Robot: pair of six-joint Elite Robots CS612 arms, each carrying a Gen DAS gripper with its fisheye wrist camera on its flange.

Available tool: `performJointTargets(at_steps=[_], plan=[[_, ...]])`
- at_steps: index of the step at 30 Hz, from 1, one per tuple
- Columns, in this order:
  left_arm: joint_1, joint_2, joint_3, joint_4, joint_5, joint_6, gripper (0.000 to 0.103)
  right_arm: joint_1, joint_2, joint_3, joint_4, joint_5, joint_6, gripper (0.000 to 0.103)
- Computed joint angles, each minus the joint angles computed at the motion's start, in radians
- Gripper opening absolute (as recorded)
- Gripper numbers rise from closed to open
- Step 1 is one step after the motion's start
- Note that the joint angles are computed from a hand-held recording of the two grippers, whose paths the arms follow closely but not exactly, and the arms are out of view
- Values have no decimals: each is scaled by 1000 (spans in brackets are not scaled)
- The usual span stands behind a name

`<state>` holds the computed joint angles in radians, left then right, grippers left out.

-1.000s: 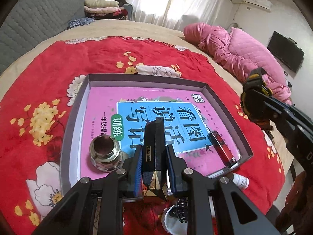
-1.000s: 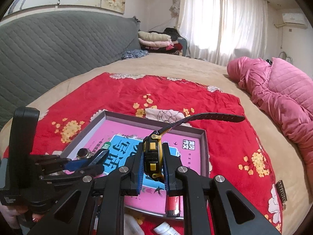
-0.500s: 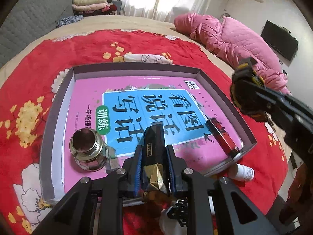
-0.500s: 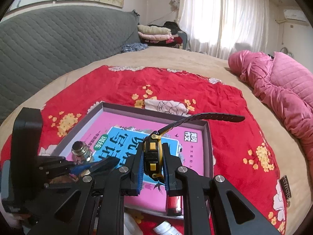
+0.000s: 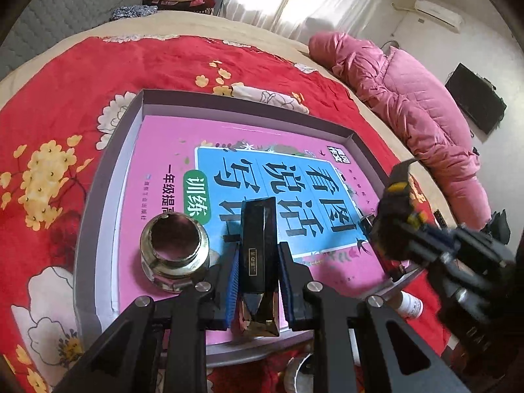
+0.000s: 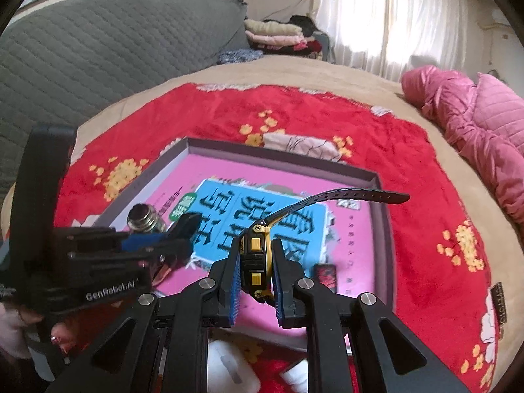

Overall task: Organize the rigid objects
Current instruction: 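Lower the yellow-black watch into the box and open the right tool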

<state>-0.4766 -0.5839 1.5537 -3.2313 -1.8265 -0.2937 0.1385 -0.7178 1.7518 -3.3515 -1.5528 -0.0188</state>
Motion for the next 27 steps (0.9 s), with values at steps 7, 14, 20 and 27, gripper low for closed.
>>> performJointTargets(at_steps=[7,14,20,27], plan=[[7,4,-8,8,-32,-1,22,7,12,-7,21,14,-25,17],[-3,-4,-4,30,4,40,22,7,18,-18,48,28,-30,17],[-13,-13,4,40,62,67,22,9,23,-33,103,37,-38,17],[-17,-15,8,38,84,76,22,6,26,-38,112,57,-27,18]])
